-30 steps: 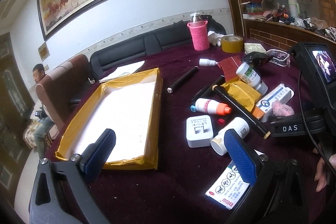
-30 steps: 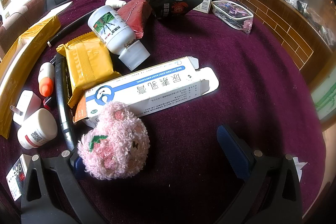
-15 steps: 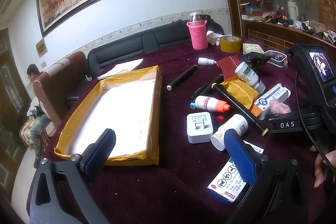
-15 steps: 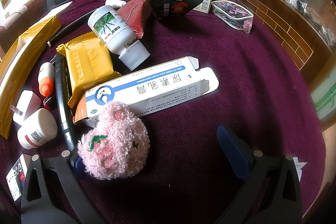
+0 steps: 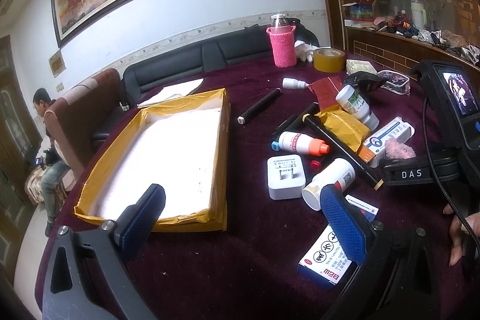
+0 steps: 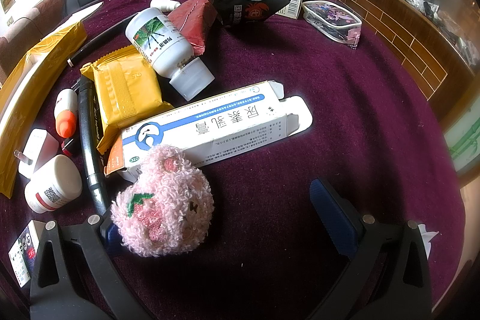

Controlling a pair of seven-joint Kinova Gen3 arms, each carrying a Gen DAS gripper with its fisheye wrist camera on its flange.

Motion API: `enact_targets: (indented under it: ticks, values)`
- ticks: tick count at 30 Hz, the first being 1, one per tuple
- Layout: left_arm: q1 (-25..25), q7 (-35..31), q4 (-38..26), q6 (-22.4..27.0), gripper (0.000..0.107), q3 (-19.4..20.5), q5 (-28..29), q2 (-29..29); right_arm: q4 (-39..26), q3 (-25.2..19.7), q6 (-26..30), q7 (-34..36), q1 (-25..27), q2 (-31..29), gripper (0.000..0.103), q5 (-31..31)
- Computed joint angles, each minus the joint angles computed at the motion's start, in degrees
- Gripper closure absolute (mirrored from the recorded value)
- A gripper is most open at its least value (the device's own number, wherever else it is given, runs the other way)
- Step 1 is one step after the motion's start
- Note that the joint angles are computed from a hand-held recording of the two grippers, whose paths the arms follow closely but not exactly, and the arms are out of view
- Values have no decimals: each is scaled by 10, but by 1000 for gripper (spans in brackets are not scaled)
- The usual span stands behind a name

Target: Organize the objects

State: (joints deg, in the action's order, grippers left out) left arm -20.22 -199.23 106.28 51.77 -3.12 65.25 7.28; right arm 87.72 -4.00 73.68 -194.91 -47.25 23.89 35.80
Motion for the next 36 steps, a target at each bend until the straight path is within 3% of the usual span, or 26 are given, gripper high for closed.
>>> enact_targets:
  ticks: [11, 13, 16, 18, 20, 22, 27, 30, 32, 34, 36]
  values:
    - [-2, 28, -18, 1, 6, 2, -20, 13, -19, -1, 22, 12, -15, 10, 1, 14]
    - [-7, 47, -35, 14, 6, 3, -31, 22, -12, -7, -1, 35, -25, 4, 9, 44]
    - [-13, 87, -71, 45, 6, 0, -54, 42, 6, -33, -49, 74, -18, -20, 9, 68]
    - [11, 121, -108, 91, 6, -36, -70, 64, 5, -35, -43, 83, -24, -26, 9, 69]
    - [22, 134, -134, 129, 6, -57, -75, 79, -5, -4, -3, 91, -55, -18, 9, 59]
    - [-3, 133, -164, 175, 8, -36, -89, 94, -4, -3, 24, 78, -67, -19, 14, 65]
    - [-85, 133, -256, 292, 9, 96, -202, 139, 56, -34, -13, 11, -50, -71, 15, 80]
    - [-83, 148, -301, 351, 26, 123, -263, 159, 66, -48, -20, 6, -44, -85, 15, 84]
    - [-42, 128, -290, 350, 51, 88, -278, 149, 71, -54, -23, 5, -40, -90, 15, 85]
    - [-9, 124, -267, 325, 58, 63, -290, 136, 82, -58, -32, -8, -36, -98, 15, 87]
    - [1, 118, -246, 303, 60, 67, -305, 127, 97, -61, -49, -21, -28, -108, 15, 87]
